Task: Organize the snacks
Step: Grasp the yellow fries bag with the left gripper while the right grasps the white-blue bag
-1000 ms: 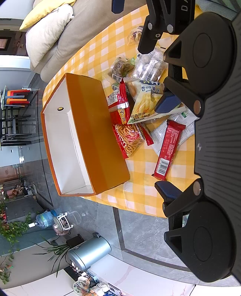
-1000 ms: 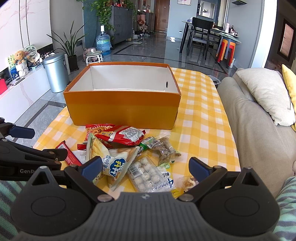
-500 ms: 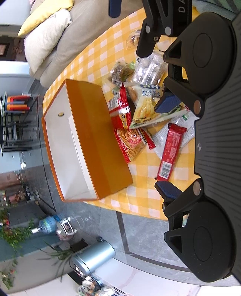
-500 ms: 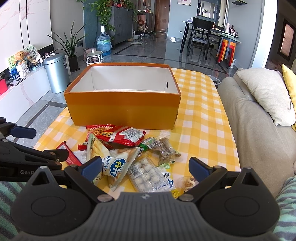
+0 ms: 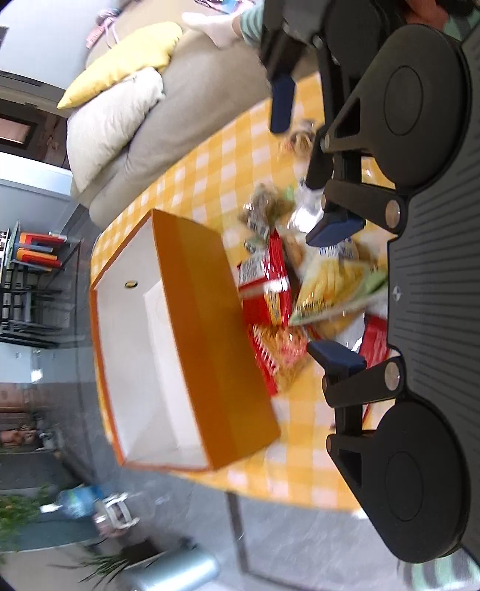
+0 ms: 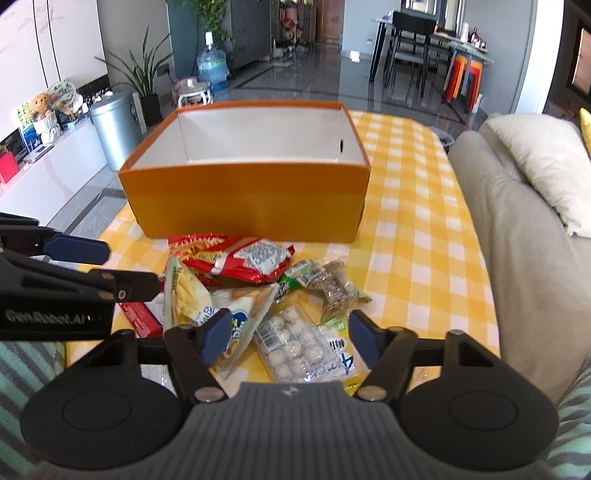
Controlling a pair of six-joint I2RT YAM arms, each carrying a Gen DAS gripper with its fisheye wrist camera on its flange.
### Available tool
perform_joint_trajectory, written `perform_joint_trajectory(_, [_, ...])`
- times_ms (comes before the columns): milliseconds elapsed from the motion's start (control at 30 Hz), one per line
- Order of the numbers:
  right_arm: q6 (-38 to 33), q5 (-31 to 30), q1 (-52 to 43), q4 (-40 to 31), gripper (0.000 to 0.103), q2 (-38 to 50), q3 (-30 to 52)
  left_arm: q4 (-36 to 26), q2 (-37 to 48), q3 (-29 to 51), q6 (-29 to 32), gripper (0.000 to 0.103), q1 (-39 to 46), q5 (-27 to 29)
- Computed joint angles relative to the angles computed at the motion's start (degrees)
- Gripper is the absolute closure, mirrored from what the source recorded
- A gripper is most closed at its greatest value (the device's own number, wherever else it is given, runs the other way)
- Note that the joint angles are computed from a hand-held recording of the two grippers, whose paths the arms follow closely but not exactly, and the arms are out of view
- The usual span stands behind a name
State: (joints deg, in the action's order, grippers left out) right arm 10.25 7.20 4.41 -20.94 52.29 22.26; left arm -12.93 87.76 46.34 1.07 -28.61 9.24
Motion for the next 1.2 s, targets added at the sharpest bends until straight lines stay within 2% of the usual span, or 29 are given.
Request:
perform_joint_trajectory(100, [-1.3, -1.19, -0.93, 2.18, 0.054, 3.34, -0.01, -2.13, 3.43, 2.84, 0.49, 0.038, 0.43, 2.46])
perform_joint_trajectory(167, [-2.93, -2.21, -1.64, 3.24, 0.055, 5.81, 0.15, -3.95, 5.92, 4.84, 1.13, 0.037, 0.55, 3.56])
perform_joint_trajectory(233, [-4.53, -3.31, -2.18, 4.08, 0.055, 8.62, 0.42, -4.25, 7.9, 5.73, 1.92, 0.027, 0.33, 3.47])
perform_joint_trajectory(367, [-7.37, -4.76, -3.68, 7.48, 0.055, 14.64, 0.34, -2.87, 10.33, 5.39, 3.26, 0.026, 0.52, 4.36])
perform_joint_trajectory(667, [-12.5, -6.86, -7.54, 16.18, 0.051, 24.47, -0.87, 1.96, 13.95, 3.86, 3.32, 0.026, 1.06, 6.04])
perform_joint_trajectory(1000, [-15.35, -9.64, -8.71, 20.98, 0.039, 26.85, -2.72, 6.48, 17.86, 4.09, 0.15, 0.026, 0.24, 6.79])
perform_joint_trajectory(1067, [-15.68, -9.64, -8.69, 21.33, 0.038, 27.28, -2.77, 7.12, 17.98, 3.86, -0.14, 0.027, 0.12, 6.86])
perform_joint_trajectory(1133, [-16.21, -9.06, -8.08, 21.86, 0.037, 27.52, -2.94, 7.87, 17.84, 3.4, -0.33, 0.04, 0.27, 7.63])
perform_joint_trajectory(1200, [-17.06, -8.12, -7.07, 22.39, 0.034, 27.56, -3.1, 7.92, 17.49, 3.16, -0.2, 0.044, 0.28, 7.63])
